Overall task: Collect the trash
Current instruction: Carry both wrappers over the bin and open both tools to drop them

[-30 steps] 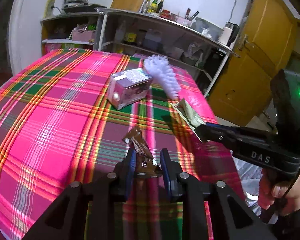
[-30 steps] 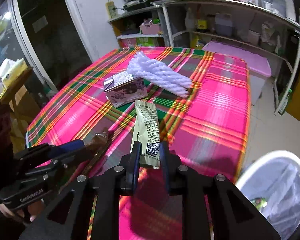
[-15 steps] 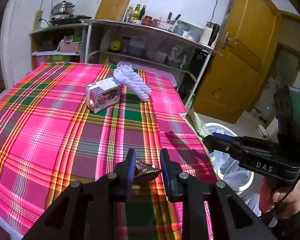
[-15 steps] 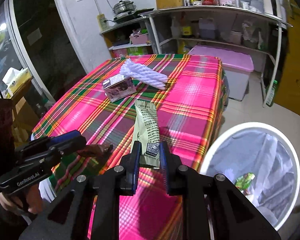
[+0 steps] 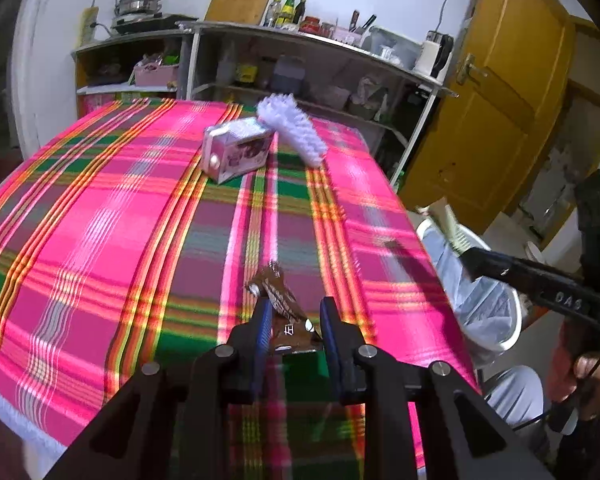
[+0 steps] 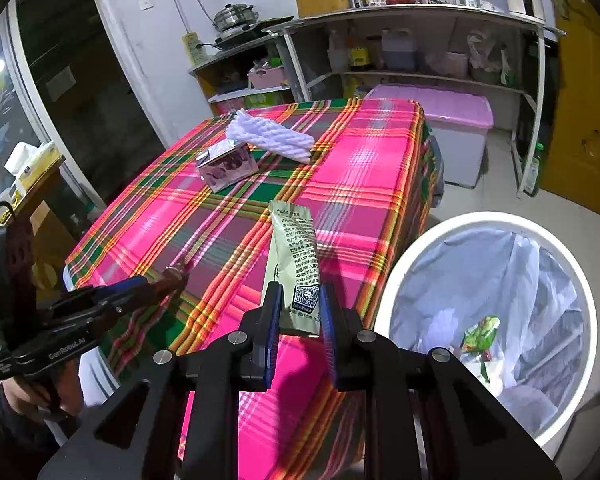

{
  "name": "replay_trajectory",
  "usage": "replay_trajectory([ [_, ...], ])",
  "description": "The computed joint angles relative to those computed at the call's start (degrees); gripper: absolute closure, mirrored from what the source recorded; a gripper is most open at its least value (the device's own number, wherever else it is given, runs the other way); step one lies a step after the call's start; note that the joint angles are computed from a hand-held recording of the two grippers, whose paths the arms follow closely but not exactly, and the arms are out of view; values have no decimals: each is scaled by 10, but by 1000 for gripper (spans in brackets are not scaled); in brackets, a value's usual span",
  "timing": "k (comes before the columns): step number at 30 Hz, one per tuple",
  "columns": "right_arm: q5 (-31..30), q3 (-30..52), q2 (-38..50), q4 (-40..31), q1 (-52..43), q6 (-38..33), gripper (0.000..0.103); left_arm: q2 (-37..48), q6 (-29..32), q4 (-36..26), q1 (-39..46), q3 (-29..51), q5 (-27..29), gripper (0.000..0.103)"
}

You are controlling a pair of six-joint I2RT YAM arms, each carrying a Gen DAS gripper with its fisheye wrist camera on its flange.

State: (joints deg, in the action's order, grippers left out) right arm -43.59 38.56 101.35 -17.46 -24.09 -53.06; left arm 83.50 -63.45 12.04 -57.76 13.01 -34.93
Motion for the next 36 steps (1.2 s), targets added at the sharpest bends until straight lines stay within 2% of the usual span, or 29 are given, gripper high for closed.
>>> replay_trajectory([
  [8,-3,5,6,-10,-18,-13,83,74,7,33,28,11,50,78],
  [13,-5,9,12,-15,-30,-22,83,87,18,14,28,31,44,78],
  [17,-10,11,7,-25,-41,-29,83,97,28,9,29,44,40,82],
  [25,-20,19,5,-48,-71,-48,83,90,53,-8,-6,78,13,83],
  [36,-25,73,49,-75,-135,-66,83,117,144,-2,-11,170,26,83],
])
